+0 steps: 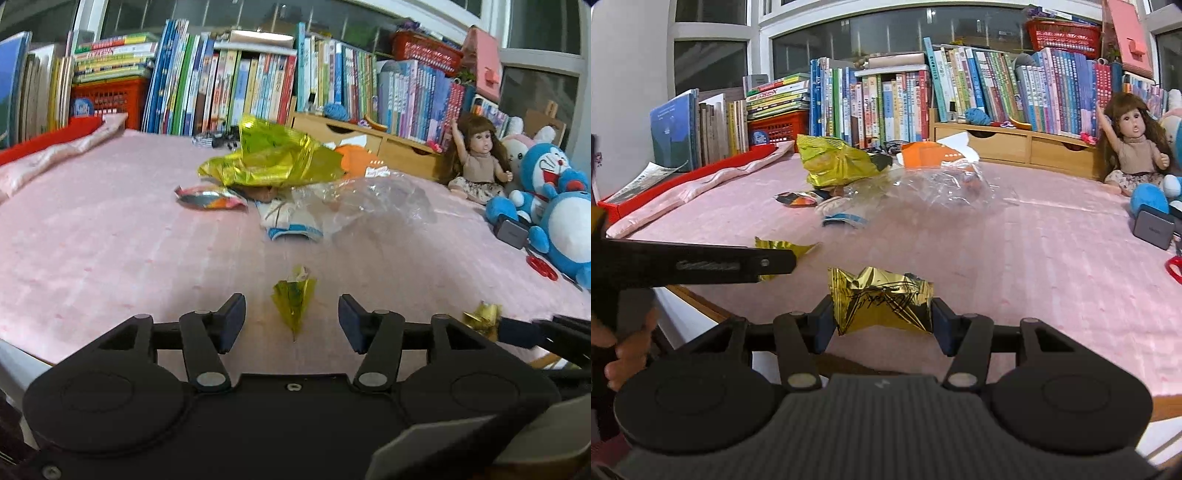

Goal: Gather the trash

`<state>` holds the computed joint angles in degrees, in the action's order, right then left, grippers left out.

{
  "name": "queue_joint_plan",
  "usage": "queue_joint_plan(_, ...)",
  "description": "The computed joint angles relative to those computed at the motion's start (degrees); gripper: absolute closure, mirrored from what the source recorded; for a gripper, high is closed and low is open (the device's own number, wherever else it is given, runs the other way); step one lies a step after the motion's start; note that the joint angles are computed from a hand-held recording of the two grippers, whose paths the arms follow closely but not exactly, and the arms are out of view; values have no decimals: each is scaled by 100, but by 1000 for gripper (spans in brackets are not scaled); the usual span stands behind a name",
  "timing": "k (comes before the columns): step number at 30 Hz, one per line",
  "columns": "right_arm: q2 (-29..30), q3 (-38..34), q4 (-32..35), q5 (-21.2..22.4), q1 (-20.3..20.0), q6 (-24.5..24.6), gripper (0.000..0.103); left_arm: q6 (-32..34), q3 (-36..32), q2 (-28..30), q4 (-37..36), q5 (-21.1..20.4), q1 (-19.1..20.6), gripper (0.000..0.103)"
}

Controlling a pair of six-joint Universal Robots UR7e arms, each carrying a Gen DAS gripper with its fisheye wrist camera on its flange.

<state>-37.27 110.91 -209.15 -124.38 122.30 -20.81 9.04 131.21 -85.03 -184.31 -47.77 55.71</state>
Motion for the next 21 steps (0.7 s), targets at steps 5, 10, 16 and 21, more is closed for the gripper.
queue_joint_plan(5,-15,87,-78,-32,-22,44,44,47,-69,324,-385,249,6,93)
queue_joint_plan(10,-1,113,-159,16,-17,24,44,298,107,213,-598,364,-164,94)
queue_joint_plan(16,-36,273,-271,109,60,253,44,34,721,-326,-635,917,-689,94)
queue_joint_plan(21,-167,594,-228,170,173,620,44,-538,1424,-1301,354,1307,-1214,94)
